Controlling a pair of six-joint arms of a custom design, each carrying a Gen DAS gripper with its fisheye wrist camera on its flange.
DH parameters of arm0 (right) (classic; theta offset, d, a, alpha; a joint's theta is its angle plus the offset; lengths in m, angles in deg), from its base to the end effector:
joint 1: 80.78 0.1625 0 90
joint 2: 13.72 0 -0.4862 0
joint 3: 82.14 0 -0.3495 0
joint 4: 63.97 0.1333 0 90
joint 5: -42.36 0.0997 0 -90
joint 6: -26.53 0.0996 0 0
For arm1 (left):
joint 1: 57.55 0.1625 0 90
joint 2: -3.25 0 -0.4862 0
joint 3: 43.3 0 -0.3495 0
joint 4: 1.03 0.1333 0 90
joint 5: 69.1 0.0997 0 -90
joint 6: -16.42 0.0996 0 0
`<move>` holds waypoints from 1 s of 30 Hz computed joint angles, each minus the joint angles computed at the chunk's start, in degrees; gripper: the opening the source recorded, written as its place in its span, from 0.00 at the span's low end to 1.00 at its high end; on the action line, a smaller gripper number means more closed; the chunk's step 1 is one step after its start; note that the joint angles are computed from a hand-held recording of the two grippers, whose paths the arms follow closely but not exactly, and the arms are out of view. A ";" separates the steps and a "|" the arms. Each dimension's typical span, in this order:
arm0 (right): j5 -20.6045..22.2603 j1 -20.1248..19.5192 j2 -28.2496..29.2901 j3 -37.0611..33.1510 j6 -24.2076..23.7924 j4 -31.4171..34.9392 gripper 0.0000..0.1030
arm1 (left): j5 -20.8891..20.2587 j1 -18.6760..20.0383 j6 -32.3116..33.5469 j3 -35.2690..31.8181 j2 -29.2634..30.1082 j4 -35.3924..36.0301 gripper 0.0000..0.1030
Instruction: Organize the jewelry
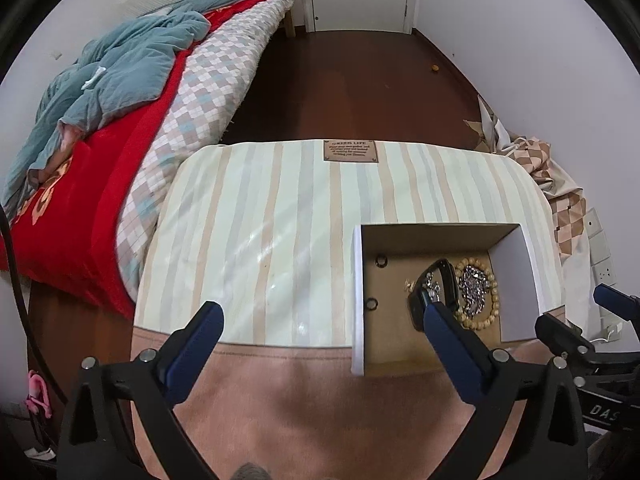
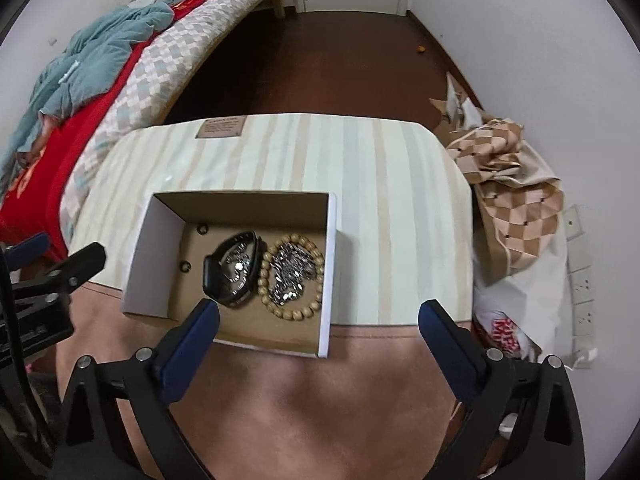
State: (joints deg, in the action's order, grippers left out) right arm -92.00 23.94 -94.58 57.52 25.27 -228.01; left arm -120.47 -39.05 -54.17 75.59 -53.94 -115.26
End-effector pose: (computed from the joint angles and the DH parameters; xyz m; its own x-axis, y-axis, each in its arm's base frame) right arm 0.1564 -0.3448 0.3011 -0.7326 -0.0244 0.6802 -0.2613 0.9329 -0.2480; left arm -0.3751 -0.3316 0.1410 -0.6726 0.0487 -0.7384 0.3560 0.8961 -0.2652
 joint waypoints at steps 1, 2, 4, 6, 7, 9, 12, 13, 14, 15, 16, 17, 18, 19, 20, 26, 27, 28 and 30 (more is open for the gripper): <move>-0.60 0.50 -0.14 0.34 0.35 0.02 0.98 | -0.02 -0.45 -0.86 -0.01 -0.28 0.86 1.00; -0.99 1.10 -0.44 0.74 0.98 0.05 0.98 | -0.16 -0.98 -1.72 0.00 -0.55 1.64 1.00; -1.11 2.04 -1.20 1.28 2.53 0.68 0.98 | -0.72 -2.15 -3.26 0.31 -1.45 2.52 1.00; -1.07 3.08 -2.57 1.90 4.10 1.35 0.98 | -0.92 -3.47 -5.45 0.53 -2.24 4.09 1.00; -1.18 3.73 -3.39 2.31 5.01 1.66 0.98 | -1.05 -4.54 -7.09 0.72 -2.86 5.24 0.99; -1.36 5.64 -5.64 2.97 7.74 3.73 0.98 | -1.51 -6.16 -9.39 0.75 -3.64 6.97 0.99; -3.27 9.58 -8.67 3.22 11.54 8.03 0.98 | -2.60 -8.97 -12.31 0.87 -5.27 9.27 0.99; -3.90 11.11 -9.96 3.01 12.73 10.05 0.98 | -2.93 -10.23 -13.35 0.59 -5.81 10.61 0.99; -4.54 12.46 -10.82 2.67 13.94 11.82 0.98 | -3.11 -11.05 -14.01 0.21 -6.07 11.57 0.99; -5.51 14.60 -12.24 2.13 16.01 14.79 0.98 | -3.29 -12.16 -14.74 -0.23 -6.48 12.73 0.99; -5.93 15.77 -13.02 1.65 17.17 16.53 0.98 | -3.45 -13.24 -15.49 -0.78 -6.93 14.04 0.99; -6.73 18.16 -14.60 0.76 19.60 20.03 0.98 | -3.57 -14.11 -16.21 -1.25 -7.27 15.19 0.99; -7.39 20.13 -15.67 -0.15 21.74 23.11 0.98 | -3.67 -15.03 -16.90 -1.92 -7.61 16.48 0.99; -7.88 21.44 -16.44 -0.81 23.15 25.23 0.98 | -3.72 -15.97 -17.50 -2.53 -7.94 17.54 0.99; -8.74 23.85 -17.70 -1.95 25.93 29.15 0.98 | -3.73 -17.12 -18.18 -3.34 -8.34 18.82 0.99; -11.34 35.39 -21.05 -9.60 40.04 49.35 0.98 | -3.59 -22.21 -20.05 -7.97 -9.64 25.10 0.99; -11.73 36.67 -21.30 -10.67 41.76 51.83 0.98 | -3.64 -22.79 -20.29 -8.65 -9.71 25.90 0.99; -12.20 38.45 -21.39 -12.01 44.14 54.89 0.98 | -3.69 -23.56 -20.41 -9.45 -9.82 26.66 0.99; -13.34 41.95 -21.33 -14.91 49.07 61.21 0.98 | -3.78 -24.49 -20.80 -10.56 -9.93 28.11 0.99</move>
State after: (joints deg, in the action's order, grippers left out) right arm -105.34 65.89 -115.91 42.61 74.34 -166.79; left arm -124.25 -63.54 -74.97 65.03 -63.87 -87.15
